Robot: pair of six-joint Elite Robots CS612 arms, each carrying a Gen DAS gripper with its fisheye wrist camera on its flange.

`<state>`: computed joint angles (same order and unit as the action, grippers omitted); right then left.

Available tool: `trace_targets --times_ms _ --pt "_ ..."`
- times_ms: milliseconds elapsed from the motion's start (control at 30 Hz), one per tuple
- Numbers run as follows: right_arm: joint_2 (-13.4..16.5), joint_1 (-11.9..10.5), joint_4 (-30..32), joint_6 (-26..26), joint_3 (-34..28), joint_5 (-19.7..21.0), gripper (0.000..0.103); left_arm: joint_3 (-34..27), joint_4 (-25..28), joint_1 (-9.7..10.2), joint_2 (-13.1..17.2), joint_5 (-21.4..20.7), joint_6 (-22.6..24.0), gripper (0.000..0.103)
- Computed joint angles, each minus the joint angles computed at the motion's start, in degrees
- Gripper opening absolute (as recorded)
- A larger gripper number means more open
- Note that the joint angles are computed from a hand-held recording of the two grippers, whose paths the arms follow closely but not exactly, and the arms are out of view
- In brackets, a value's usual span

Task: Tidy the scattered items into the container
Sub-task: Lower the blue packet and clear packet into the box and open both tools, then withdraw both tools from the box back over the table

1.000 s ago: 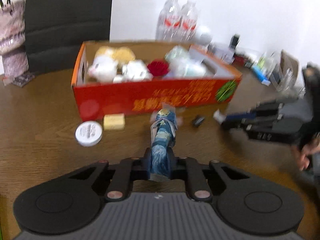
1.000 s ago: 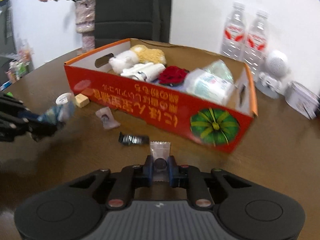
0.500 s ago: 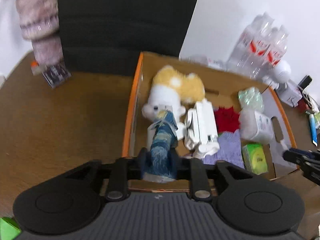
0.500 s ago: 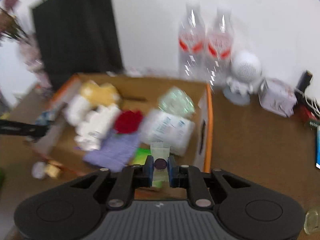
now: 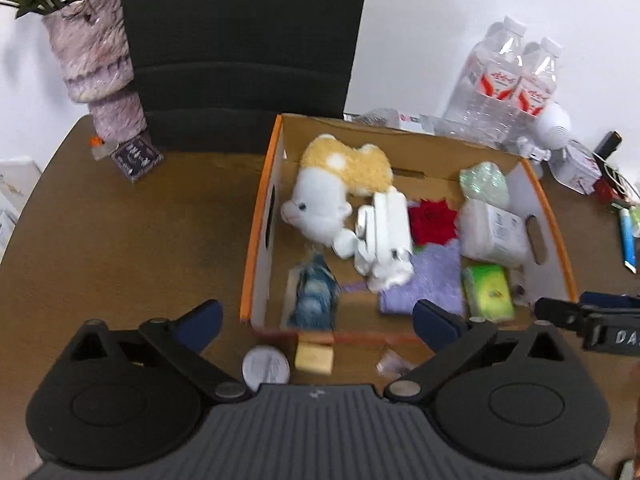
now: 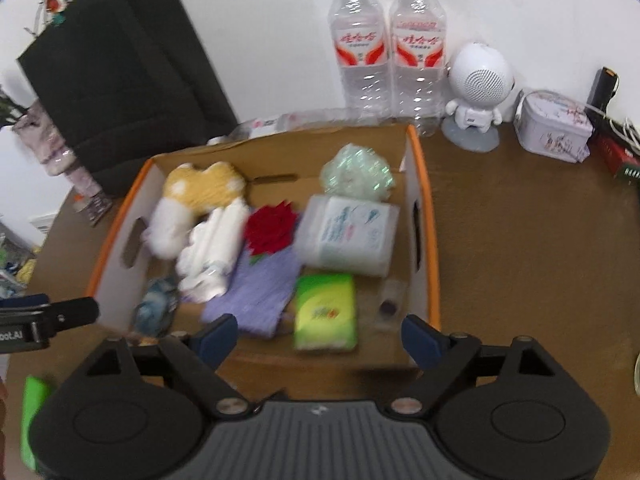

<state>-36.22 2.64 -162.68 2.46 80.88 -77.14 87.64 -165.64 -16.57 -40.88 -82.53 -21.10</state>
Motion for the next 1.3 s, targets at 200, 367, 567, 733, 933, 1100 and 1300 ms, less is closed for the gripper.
trace_targets --times_ms 200,367,567,733,933,1100,1300 --pt "-3.18 0.64 -4.25 -1.13 6.0 0.11 0.091 6.24 -4.5 -2.01 -3.51 3.04 1.25 0.103" --pt "-4.99 1.27 -9.57 -1.6 10.57 -0.32 0.091 10.56 -8.68 -3.58 -5.14 4.39 3.36 0.103" --pt "-6.05 0.95 -21.86 -2.16 17.82 4.23 0.094 17.45 -22.21 -5.47 -5.65 9.43 2.81 0.103" --pt "-3.35 1.62 -42.06 -1.68 25.18 0.79 0.102 24.79 -46.73 -8.46 -1.05 17.52 8.91 0.103" --pt "1.01 1.91 -51.34 -3.48 30.17 -1.44 0.102 29.73 -54.58 -11.08 4.49 19.5 6.28 0.103" --pt "2.15 2.5 -51.73 -3.87 31.03 -2.83 0.102 30.61 -54.12 -11.56 6.24 18.45 7.04 0.103" --pt "3.35 3.75 -53.83 -5.81 30.34 -7.45 0.103 29.94 -53.07 -10.62 6.55 16.02 5.34 0.103"
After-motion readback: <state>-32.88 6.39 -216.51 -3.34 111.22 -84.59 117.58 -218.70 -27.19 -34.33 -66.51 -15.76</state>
